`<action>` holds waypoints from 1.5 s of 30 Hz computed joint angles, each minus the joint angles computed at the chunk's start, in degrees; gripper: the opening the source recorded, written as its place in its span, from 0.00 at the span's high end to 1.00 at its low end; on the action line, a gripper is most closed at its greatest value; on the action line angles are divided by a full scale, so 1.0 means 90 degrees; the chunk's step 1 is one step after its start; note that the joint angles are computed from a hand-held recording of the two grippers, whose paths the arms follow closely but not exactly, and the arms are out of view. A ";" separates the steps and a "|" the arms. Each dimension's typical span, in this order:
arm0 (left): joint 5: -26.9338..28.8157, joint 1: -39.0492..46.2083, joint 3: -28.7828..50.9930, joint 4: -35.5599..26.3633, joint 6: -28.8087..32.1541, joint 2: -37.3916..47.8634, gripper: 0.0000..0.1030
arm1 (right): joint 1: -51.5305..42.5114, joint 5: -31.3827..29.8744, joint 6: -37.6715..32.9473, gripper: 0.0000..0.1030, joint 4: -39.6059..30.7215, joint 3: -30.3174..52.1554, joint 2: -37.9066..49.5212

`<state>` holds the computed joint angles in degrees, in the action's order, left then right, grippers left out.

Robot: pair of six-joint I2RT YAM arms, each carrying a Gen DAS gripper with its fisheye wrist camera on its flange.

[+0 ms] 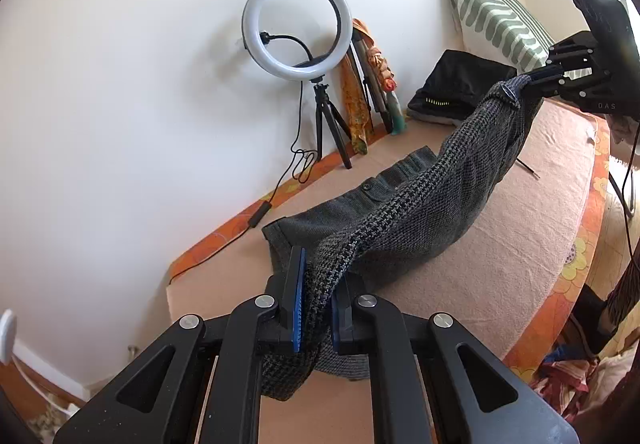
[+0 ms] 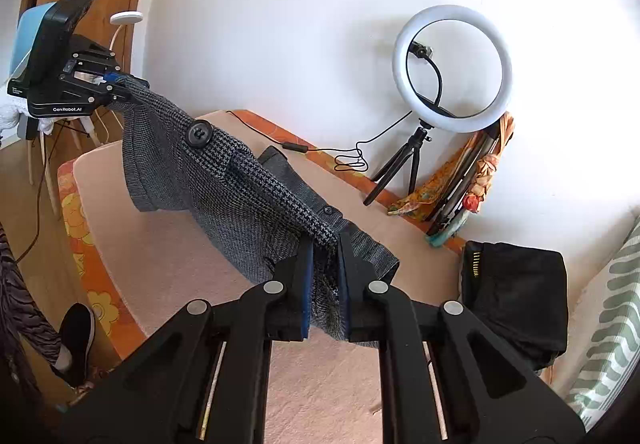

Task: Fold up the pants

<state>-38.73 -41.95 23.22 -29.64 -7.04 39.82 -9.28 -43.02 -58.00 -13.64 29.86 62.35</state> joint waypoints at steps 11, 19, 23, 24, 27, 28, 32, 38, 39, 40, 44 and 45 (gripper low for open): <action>0.2278 0.3151 0.1611 0.2328 0.2687 0.3682 0.92 | 0.1772 0.2070 0.1160 0.89 0.1471 0.1967 0.2768; 0.3105 0.3977 0.3160 0.3102 0.2938 0.6472 0.92 | 0.2150 0.2836 0.1347 0.89 0.1385 0.3899 0.5152; 0.3174 0.4089 0.3807 0.3377 0.2906 0.7720 0.92 | 0.2295 0.3194 0.1315 0.89 0.1186 0.4901 0.6329; 0.3220 0.4128 0.3981 0.3389 0.2890 0.8004 0.92 | 0.2309 0.3247 0.1324 0.89 0.1040 0.5202 0.6624; 0.3352 0.4242 0.4461 0.3367 0.2867 0.8713 0.92 | 0.2348 0.3349 0.1369 0.89 0.0613 0.6102 0.7469; 0.3392 0.4261 0.4555 0.3380 0.2842 0.8890 0.92 | 0.2349 0.3370 0.1375 0.89 0.0531 0.6329 0.7715; 0.3538 0.4360 0.4775 0.3426 0.2863 0.9364 0.88 | 0.2369 0.3488 0.1398 0.89 0.0283 0.6990 0.8419; 0.3598 0.4496 0.4901 0.3361 0.2554 0.9464 0.71 | 0.2344 0.3448 0.1612 0.87 0.0144 0.7225 0.8623; 0.3605 0.4530 0.4903 0.3324 0.2467 0.9415 0.61 | 0.2328 0.3454 0.1675 0.78 0.0144 0.7225 0.8599; 0.3652 0.4614 0.4758 0.3369 0.2375 0.9267 0.51 | 0.2315 0.3528 0.1801 0.63 0.0289 0.7123 0.8531; 0.4023 0.4965 0.4381 0.3504 0.1671 0.8701 0.47 | 0.2075 0.3365 0.2317 0.41 0.0445 0.6823 0.8194; 0.4148 0.5084 0.4238 0.3510 0.1454 0.8496 0.47 | 0.1986 0.3285 0.2460 0.41 0.0471 0.6721 0.8082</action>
